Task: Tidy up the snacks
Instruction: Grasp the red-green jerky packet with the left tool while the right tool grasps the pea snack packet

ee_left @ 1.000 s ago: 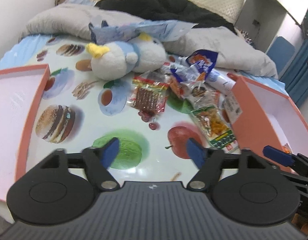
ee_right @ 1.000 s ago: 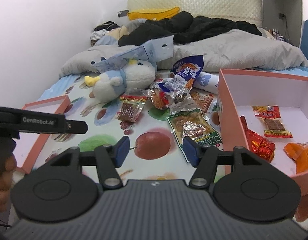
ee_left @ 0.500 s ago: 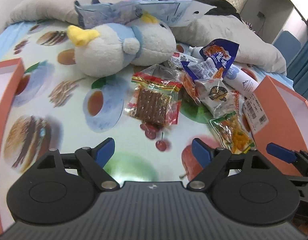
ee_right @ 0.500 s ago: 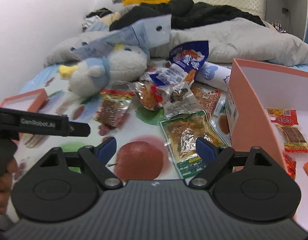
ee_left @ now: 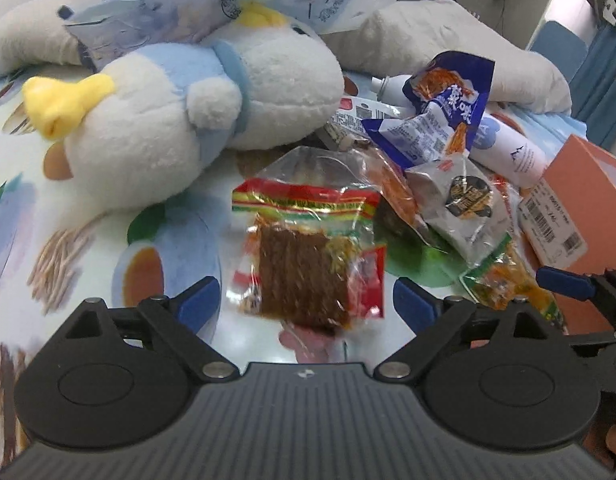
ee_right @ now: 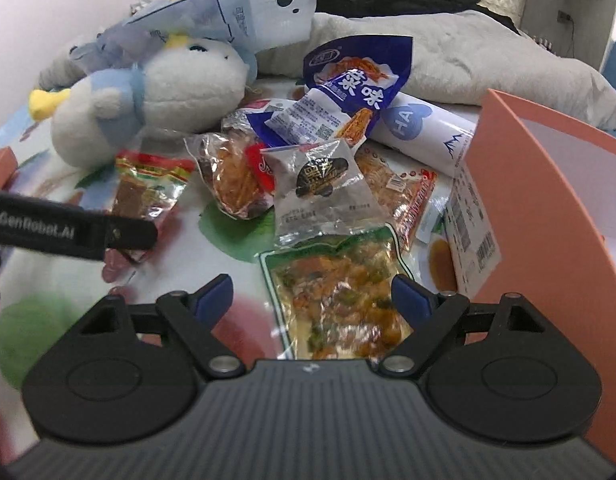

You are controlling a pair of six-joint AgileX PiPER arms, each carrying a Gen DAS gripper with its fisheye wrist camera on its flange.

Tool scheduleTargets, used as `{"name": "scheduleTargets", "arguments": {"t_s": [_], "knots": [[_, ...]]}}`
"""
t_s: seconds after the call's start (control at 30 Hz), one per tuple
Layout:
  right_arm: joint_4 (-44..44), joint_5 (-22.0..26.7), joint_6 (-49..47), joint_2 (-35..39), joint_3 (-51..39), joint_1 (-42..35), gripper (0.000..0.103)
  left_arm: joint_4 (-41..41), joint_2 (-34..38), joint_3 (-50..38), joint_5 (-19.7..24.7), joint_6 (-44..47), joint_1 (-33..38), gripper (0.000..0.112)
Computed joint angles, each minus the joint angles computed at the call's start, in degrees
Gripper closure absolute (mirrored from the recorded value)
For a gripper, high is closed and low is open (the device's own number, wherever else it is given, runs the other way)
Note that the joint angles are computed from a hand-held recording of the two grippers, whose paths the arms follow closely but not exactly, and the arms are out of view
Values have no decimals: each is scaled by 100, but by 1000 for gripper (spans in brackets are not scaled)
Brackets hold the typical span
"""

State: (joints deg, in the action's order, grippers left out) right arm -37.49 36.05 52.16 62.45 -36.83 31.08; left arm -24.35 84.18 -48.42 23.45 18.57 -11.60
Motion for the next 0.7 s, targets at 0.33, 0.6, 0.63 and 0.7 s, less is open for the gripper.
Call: {"name": "scheduleTargets", "arguments": {"t_s": [0.33, 0.6, 0.63, 0.7], "knots": [[-385, -519, 282, 288, 204, -270, 14, -626, 343, -80, -378, 923, -17, 18], [173, -650, -509, 278, 138, -451, 20, 628, 337, -70, -551, -260, -324, 28], [130, -672, -489, 254, 168, -426, 22, 670, 318, -45, -568, -316, -328, 29], [215, -656, -624, 221, 163, -400, 25, 851, 275, -14, -574, -477, -356, 36]]}}
